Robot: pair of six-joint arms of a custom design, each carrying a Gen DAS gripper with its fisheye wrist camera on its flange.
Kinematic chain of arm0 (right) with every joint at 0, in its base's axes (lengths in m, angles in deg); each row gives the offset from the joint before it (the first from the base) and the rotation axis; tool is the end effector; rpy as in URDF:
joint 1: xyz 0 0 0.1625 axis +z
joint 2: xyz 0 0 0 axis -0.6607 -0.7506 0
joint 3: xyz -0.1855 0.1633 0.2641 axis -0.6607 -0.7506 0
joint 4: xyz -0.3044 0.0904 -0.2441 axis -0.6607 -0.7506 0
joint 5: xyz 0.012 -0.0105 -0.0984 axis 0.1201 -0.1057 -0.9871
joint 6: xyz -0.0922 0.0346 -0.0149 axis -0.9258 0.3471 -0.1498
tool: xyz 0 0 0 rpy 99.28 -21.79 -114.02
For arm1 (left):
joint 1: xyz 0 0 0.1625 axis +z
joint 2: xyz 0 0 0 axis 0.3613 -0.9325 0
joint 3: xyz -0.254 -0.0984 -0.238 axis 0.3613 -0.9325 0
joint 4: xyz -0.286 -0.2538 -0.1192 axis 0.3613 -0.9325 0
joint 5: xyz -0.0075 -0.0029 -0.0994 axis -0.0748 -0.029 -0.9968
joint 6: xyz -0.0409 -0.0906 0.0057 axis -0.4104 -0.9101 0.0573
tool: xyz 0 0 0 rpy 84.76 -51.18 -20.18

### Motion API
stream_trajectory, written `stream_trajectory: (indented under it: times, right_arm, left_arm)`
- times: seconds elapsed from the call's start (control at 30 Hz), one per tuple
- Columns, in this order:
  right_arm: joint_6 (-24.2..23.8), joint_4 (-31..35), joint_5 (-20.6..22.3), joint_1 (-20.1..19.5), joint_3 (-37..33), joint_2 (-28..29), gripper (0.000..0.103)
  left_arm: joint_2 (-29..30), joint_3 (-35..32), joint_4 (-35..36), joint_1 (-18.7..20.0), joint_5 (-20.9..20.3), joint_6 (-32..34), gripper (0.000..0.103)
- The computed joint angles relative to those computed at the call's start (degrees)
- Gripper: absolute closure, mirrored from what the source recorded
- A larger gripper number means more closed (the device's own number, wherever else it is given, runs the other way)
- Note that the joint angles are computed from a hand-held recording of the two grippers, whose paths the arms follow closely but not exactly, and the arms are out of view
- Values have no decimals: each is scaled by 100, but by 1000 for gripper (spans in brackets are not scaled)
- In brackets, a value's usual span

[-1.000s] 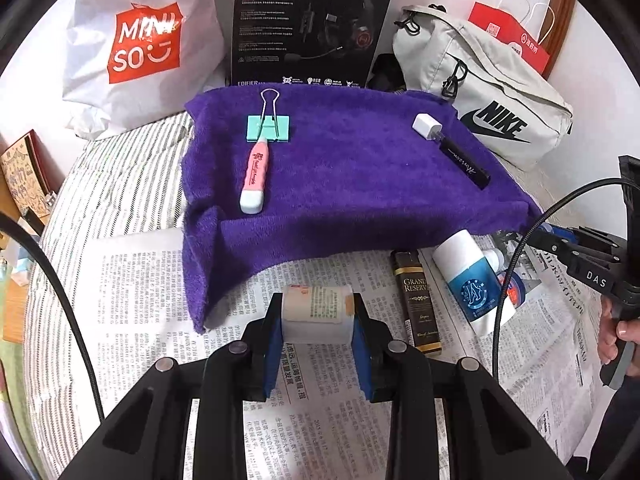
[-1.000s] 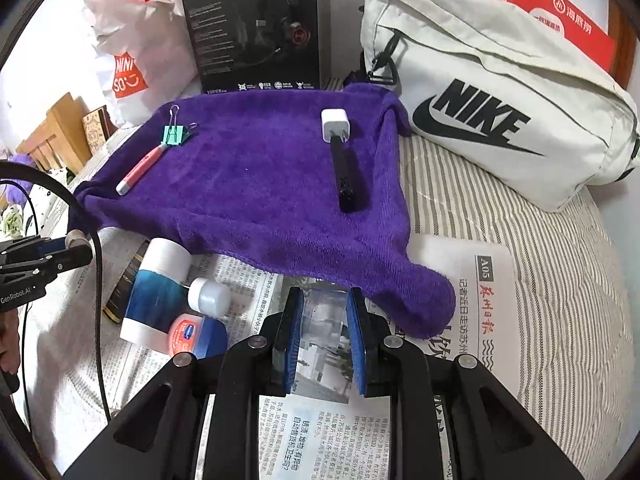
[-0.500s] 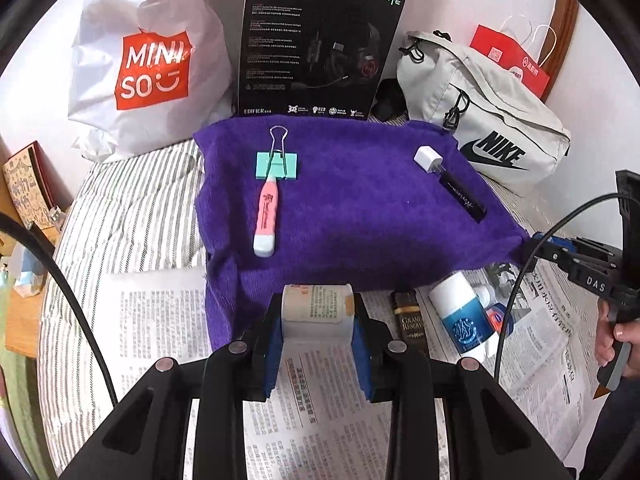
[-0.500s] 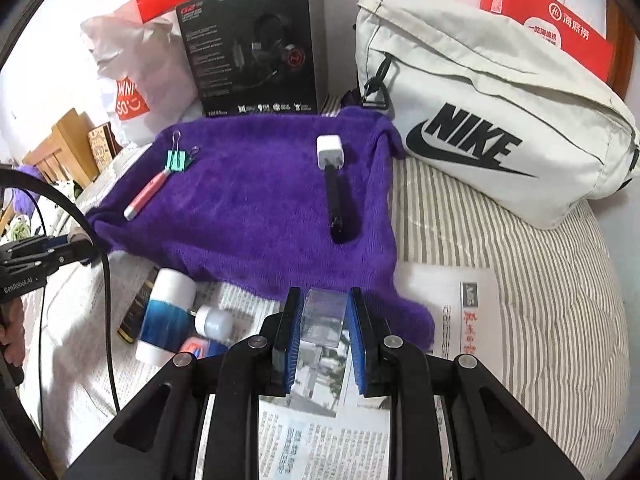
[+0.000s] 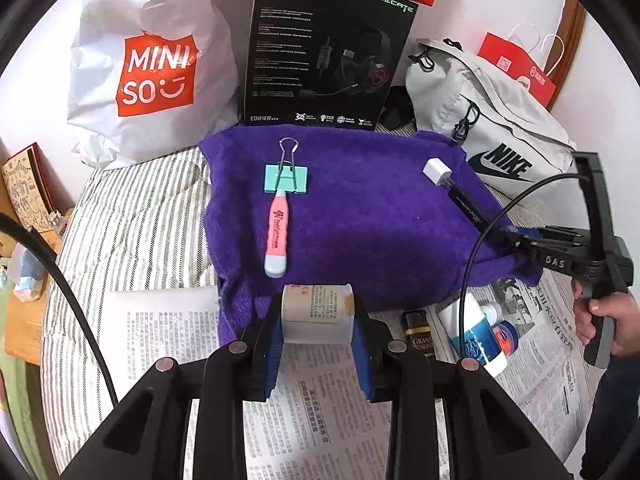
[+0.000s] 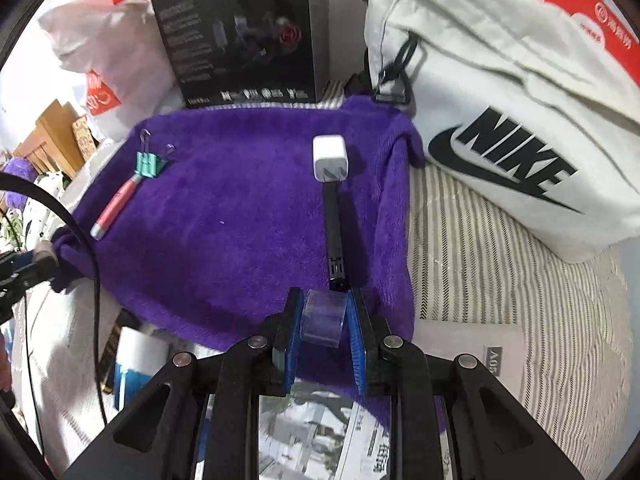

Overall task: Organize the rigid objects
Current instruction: 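Carry the white roll and clear cap over the purple towel with both tools, then lower the clear cap beside the black marker and open the right tool, then lower the white roll beside the green clip and open the left tool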

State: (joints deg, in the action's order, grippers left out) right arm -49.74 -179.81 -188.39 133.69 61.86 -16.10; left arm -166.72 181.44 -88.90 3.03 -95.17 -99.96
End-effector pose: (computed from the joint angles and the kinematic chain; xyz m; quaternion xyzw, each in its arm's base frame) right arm 0.0981 -0.3183 0.0934 0.1928 -0.9066 0.2220 0.3027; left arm -0.0912 -0.2579 0.1566 0.1982 0.9134 -0.2316 0.2697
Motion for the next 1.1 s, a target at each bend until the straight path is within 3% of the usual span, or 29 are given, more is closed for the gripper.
stream_trajectory:
  times: [0.43, 0.73, 0.8, 0.87, 1.1]
  right_arm:
    - [46, 545, -443, 186, -472, 420, 81]
    - [54, 1093, -354, 173, -559, 217, 79]
    - [78, 1179, -281, 144, -527, 127, 76]
    - [116, 1345, -154, 118, -485, -11, 66]
    - [74, 1293, -30, 140, -162, -426, 61]
  left_arm:
    - [742, -110, -901, 419, -33, 503, 74]
    - [1100, -182, -1255, 549, 20, 692, 74]
    - [1198, -200, -1408, 630, -11, 798, 74]
    - [1352, -235, -1555, 709, -5, 868, 74]
    - [2004, -412, -2201, 1038, 15, 1180, 74]
